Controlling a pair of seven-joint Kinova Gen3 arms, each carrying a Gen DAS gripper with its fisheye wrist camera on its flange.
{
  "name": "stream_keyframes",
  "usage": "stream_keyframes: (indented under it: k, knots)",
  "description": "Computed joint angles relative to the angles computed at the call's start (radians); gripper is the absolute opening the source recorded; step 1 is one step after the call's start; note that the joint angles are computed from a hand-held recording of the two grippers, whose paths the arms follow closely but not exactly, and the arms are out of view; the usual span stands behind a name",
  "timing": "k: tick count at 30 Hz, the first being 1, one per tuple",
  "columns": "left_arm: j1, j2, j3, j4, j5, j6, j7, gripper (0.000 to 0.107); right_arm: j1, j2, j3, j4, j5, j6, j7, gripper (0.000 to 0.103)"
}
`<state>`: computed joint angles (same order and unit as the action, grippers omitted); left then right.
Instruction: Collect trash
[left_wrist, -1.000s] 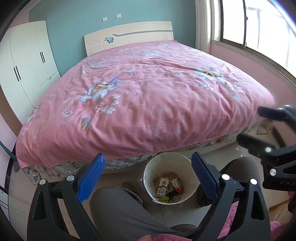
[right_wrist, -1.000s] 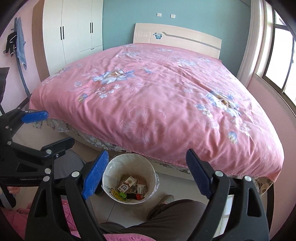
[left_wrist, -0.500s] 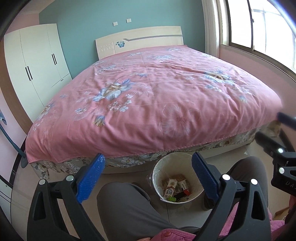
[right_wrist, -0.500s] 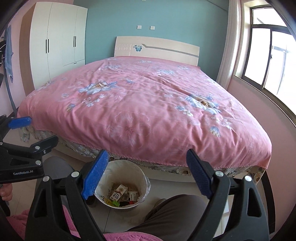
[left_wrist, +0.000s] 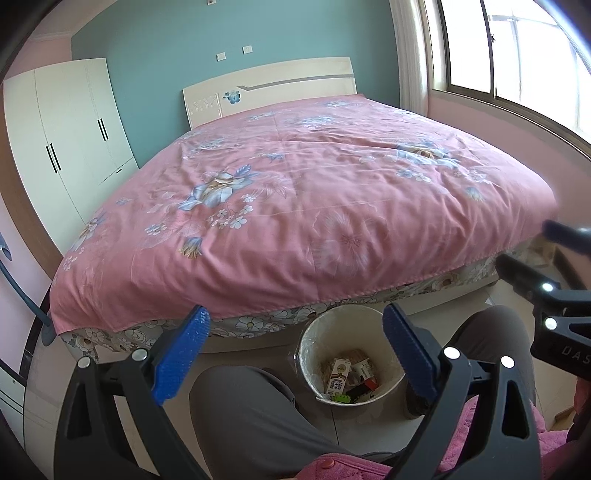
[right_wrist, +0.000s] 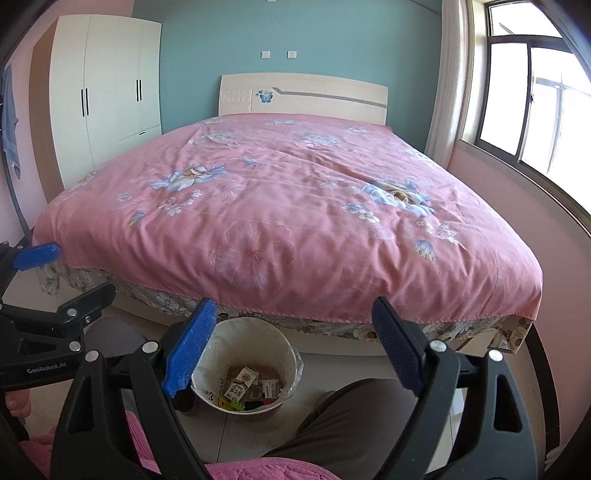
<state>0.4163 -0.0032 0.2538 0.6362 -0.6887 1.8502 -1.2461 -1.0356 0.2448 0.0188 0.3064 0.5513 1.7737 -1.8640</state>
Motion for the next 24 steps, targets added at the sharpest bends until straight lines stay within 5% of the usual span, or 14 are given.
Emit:
stream_keyframes:
  k: [24]
  knots:
    - [-0.007, -0.006, 0.009, 0.009, -0.003, -0.005, -0.003, 0.096, -0.004, -0.006, -0.014, 0.019, 0.016, -0.006, -0.006, 0.085]
